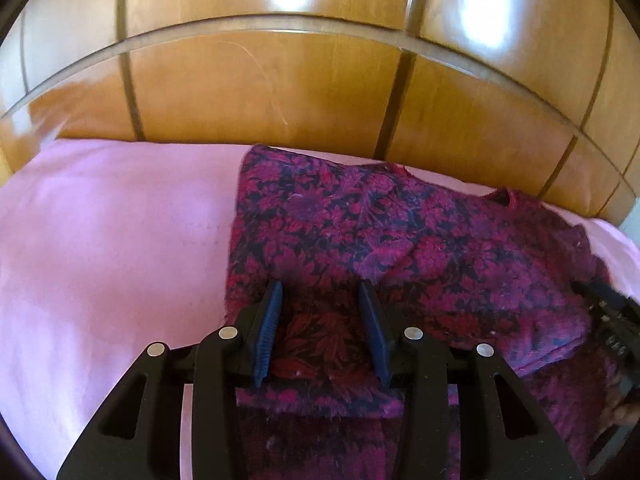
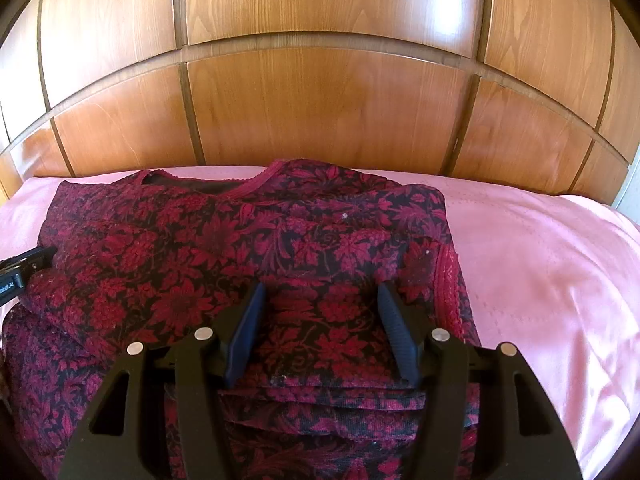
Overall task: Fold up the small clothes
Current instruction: 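Smooth the folded top flat with both grippers open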
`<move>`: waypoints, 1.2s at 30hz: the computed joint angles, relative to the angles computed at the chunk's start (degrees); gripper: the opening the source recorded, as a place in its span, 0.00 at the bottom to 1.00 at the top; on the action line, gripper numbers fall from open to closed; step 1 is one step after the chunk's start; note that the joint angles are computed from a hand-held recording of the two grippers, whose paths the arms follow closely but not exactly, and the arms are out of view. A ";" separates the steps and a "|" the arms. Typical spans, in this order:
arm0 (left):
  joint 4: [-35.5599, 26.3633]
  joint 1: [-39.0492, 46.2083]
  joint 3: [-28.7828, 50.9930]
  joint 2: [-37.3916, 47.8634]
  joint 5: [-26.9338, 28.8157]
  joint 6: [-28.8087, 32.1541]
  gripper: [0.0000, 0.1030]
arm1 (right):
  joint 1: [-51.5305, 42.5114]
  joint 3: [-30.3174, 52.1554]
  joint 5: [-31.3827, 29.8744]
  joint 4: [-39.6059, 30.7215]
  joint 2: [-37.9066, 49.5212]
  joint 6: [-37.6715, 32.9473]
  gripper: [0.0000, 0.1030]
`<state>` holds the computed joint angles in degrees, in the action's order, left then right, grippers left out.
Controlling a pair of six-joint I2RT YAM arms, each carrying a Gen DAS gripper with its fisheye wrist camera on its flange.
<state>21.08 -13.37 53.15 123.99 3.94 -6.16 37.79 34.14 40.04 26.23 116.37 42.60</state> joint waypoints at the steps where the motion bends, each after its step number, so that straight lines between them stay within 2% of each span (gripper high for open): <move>1: 0.50 -0.20 -1.46 -1.31 -0.64 -0.56 0.39 | -0.01 0.00 0.07 0.01 0.01 -0.07 0.57; 2: 0.78 -0.41 -2.92 -2.86 -1.44 -0.89 0.41 | 0.06 0.01 0.21 -0.05 -0.02 0.01 0.58; 4: 3.67 0.82 -8.40 -6.69 -1.03 -0.79 0.54 | 0.20 0.03 0.44 -0.35 -0.13 0.39 0.59; 6: 6.48 1.14 -13.79 -11.03 -0.72 -1.13 0.55 | 0.90 0.71 1.94 -3.31 -0.90 1.31 0.63; 8: 8.48 1.00 -18.63 -14.98 -0.99 -0.72 0.55 | 1.97 0.98 3.70 -6.49 -2.15 2.83 0.86; 9: 9.38 1.01 -20.76 -16.67 -1.21 -0.45 0.55 | 2.87 0.33 4.33 -7.21 -3.13 4.29 0.89; 12: 11.01 1.86 -25.02 -19.83 -0.13 0.55 0.55 | 5.63 -1.89 5.12 -8.17 -5.32 8.48 0.89; 15: 12.60 2.50 -29.98 -23.09 0.91 0.93 0.55 | 9.11 -3.32 5.85 -12.17 -7.93 12.87 0.93; 20: 15.39 2.20 -36.07 -25.94 1.38 1.04 0.55 | 11.79 -6.54 -1.53 -14.26 -9.64 18.49 0.94; 24: 17.47 3.05 -39.67 -26.52 2.52 1.59 0.55 | 15.53 -9.13 -4.82 -14.17 -9.65 23.51 0.94; 30: 20.38 4.65 -43.53 -26.22 3.85 3.46 0.55 | 24.45 -9.37 -3.08 -21.26 -10.33 31.16 0.94; 36: 22.68 7.30 -45.97 -24.52 5.31 5.10 0.55 | 35.41 -10.50 0.42 -28.20 -11.83 44.69 0.94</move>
